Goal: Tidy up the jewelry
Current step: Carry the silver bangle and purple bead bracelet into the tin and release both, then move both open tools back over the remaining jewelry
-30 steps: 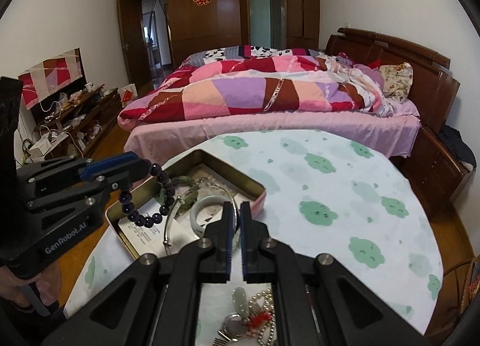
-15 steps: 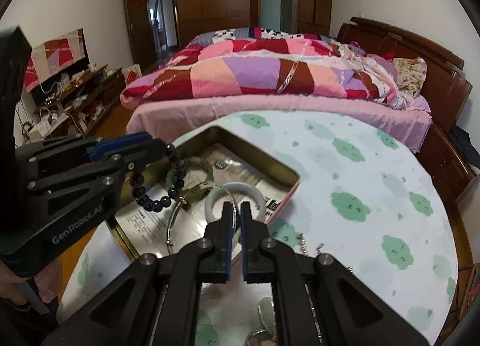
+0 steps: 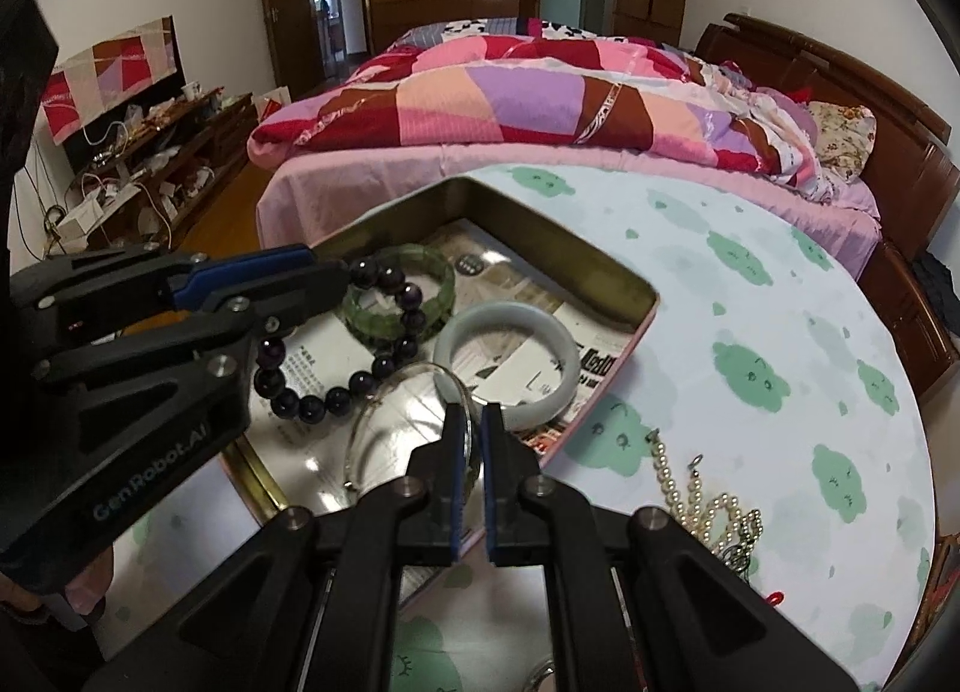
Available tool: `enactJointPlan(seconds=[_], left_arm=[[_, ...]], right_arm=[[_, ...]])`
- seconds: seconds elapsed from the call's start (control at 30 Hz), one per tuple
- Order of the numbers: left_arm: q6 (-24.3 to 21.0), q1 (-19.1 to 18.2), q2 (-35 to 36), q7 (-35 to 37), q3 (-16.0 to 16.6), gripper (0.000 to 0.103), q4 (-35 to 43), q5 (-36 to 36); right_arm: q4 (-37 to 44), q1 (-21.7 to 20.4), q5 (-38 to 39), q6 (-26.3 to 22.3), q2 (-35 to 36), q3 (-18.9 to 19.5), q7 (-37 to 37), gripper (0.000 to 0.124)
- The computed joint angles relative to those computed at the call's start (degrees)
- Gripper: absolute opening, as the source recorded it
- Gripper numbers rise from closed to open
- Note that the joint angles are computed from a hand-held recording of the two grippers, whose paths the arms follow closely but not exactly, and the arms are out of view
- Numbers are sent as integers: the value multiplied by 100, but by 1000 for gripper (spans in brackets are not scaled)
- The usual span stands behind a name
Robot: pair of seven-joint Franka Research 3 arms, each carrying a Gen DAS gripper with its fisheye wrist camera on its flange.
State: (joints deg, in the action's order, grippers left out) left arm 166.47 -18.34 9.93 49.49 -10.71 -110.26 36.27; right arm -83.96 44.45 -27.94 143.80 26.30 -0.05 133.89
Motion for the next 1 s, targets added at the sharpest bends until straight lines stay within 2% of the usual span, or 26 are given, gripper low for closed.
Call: enactJointPlan(seconds=[0.1,0.2,0.23,0.27,0.33,0.4,0.5,0.53,0.6,0.73,0.83,1.0], left_arm=[[-102,-107,-2,-341,110,14,26,380],[-146,-82,-20,-390,72,14,-1,412],[-119,-71,-51,-378,55,19,-36,418],[-152,-98,-80,-480,76,25,-42,530],[-166,-205,-190,-1017,190,61,-85,1123],[-226,-268,-318,-1776,267,74,-112,1928],[-245,-133,-434,-1978,123,74,-164,2142],[-311,-110,-468,-2043,79,74,-176,2178],[-299,-63,-522,-2142,9,74,-219,2283],[-480,-93,-545,-2238,-154,74,-216,2461],[-421,-154,-518,-2183,-247,74,-231,2436],[-487,-330,-487,-2165,-334,74,-233,2556]], right_arm=[[22,1,19,-53,23,16,-54,8],[-17,-23,77,12,9,37,-78,8],[-87,-53,121,121,-25,58,-101,12],[-114,-44,123,153,-40,49,-85,18],[-360,-28,45,410,-188,1,53,33],[-596,45,-156,543,-370,-86,277,35],[-1019,139,-721,691,-721,-221,906,56],[-1154,109,-861,774,-830,-213,1113,58],[-1495,26,-1131,910,-1105,-181,1466,58],[-2140,-130,-1644,688,-1669,-96,2166,59],[-2760,-325,-1799,537,-2152,36,2696,59],[-3483,-688,-1776,383,-2622,342,3069,60]])
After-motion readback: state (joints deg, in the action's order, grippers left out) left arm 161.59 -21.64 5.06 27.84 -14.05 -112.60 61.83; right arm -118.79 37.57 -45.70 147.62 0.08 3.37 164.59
